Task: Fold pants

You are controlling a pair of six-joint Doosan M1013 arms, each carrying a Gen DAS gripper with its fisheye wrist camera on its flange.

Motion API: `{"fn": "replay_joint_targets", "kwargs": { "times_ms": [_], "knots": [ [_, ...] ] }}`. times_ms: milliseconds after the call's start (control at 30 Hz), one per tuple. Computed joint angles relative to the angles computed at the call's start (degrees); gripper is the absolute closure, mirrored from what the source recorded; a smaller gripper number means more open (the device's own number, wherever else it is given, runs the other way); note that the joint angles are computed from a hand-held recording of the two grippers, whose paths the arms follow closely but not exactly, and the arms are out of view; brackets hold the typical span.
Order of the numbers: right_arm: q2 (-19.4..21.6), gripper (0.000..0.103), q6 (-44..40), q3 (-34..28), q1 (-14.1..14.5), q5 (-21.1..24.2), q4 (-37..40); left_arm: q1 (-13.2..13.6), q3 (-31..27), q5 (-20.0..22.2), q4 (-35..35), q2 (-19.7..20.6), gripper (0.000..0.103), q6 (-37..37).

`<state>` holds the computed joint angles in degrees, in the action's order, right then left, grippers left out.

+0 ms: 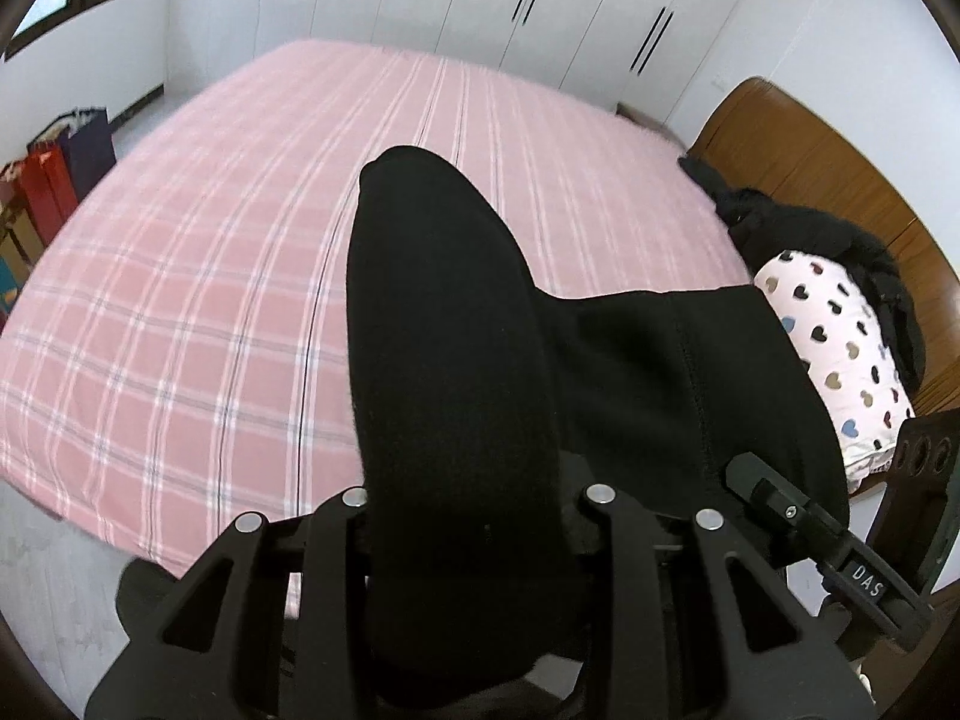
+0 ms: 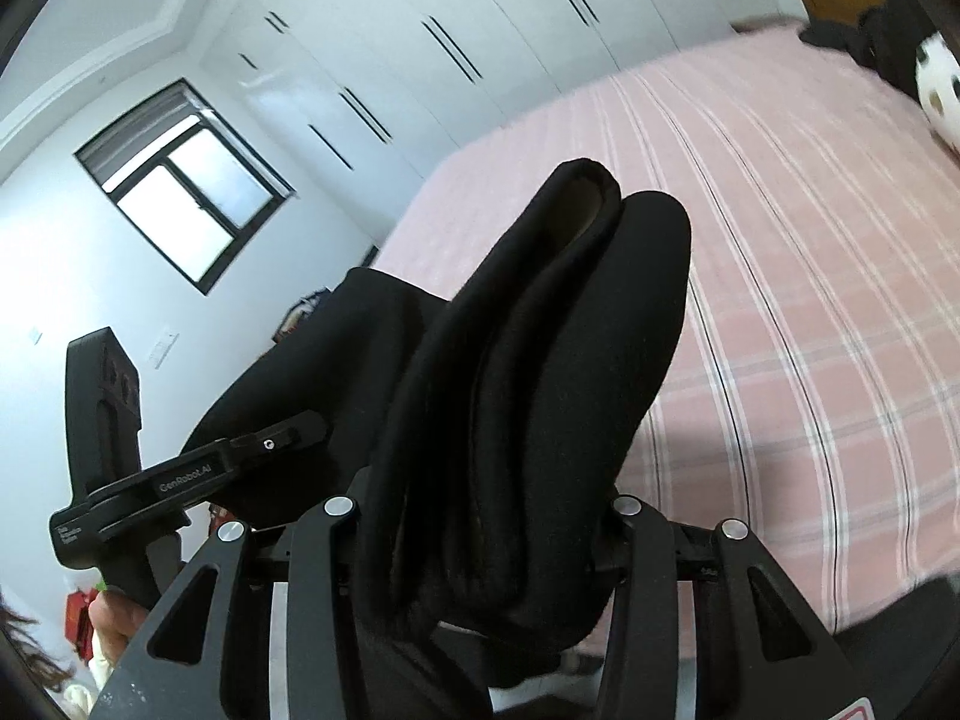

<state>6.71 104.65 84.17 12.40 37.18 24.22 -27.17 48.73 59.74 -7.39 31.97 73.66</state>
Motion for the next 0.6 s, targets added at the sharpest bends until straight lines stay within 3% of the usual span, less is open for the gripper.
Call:
{"fn": "replay_joint_targets", "kwargs": {
  "times_ms": [600],
  "knots": [
    [2.17, 0.062, -6.61, -9.08, -0.27, -4.51, -0.98, 0.09, -10.44, -4.97, 3.9, 1.98, 0.073, 3.07]
  ]
}}
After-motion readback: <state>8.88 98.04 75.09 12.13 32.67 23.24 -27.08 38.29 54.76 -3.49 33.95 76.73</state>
